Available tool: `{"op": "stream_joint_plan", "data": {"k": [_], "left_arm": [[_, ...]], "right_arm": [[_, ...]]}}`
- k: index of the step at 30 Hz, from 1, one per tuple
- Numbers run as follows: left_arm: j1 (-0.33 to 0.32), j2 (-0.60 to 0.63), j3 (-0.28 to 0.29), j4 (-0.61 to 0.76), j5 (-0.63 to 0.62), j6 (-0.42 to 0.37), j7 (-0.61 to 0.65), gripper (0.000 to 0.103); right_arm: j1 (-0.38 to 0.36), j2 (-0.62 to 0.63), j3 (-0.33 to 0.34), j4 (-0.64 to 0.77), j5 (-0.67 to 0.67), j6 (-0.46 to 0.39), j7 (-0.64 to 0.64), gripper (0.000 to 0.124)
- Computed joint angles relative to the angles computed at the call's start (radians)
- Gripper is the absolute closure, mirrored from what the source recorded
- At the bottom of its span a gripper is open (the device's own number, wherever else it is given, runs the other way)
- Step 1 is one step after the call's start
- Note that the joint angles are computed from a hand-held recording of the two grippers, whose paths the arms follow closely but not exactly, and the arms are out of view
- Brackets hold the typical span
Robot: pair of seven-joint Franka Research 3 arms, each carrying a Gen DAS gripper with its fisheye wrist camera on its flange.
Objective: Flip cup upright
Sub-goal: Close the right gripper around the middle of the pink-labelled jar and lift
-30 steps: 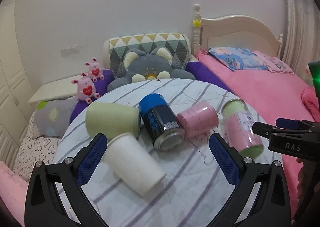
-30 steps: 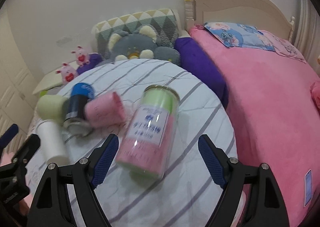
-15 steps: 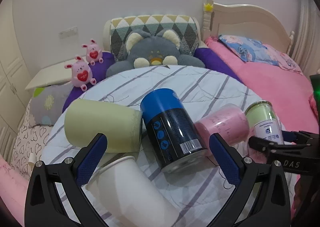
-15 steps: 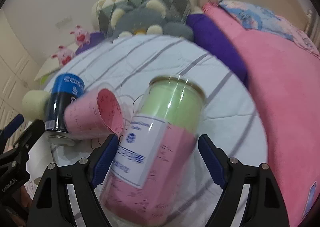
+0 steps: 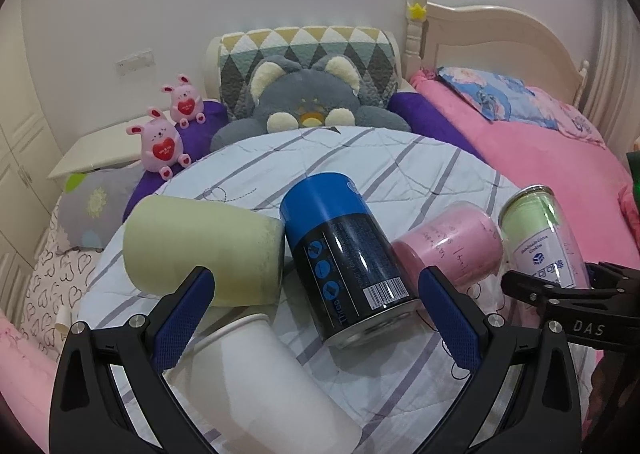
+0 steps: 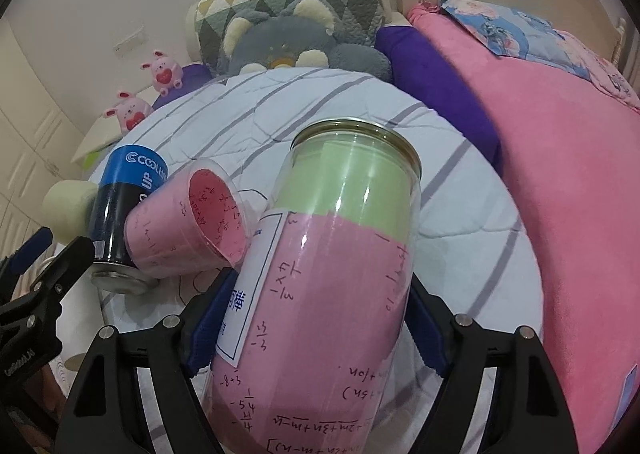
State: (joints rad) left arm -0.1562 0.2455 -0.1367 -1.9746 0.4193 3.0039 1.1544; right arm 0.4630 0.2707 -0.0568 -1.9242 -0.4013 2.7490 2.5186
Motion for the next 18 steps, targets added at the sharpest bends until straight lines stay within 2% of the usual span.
{"op": "stream_joint_plan", "data": {"k": [5, 9, 13, 18], "left_arm": [[-0.016, -0.039, 0.021, -0.036, 0.040, 0.021, -0.039, 0.000], [-0.031, -0.098, 0.043, -0.095, 0.113, 0.038, -0.113, 0.000], [-0.017, -0.165, 0.036, -0.167, 0.165, 0.049, -0.175, 0.000], [0.029, -0.282, 0.014, -0.291, 0.349, 0.061, -0.356, 0.000]], "right_arm": [[0.021, -0.054, -0.010, -0.048, -0.071, 0.008, 0.064, 0.044], [0.013, -0.100, 0.017, -0.089, -0.117, 0.018, 0.098, 0.044], [0.006, -0.149, 0.053, -0.136, -0.172, 0.014, 0.132, 0.044], [-0.002, -0.196, 0.111, -0.195, -0.192, 0.012, 0.134, 0.044]]}}
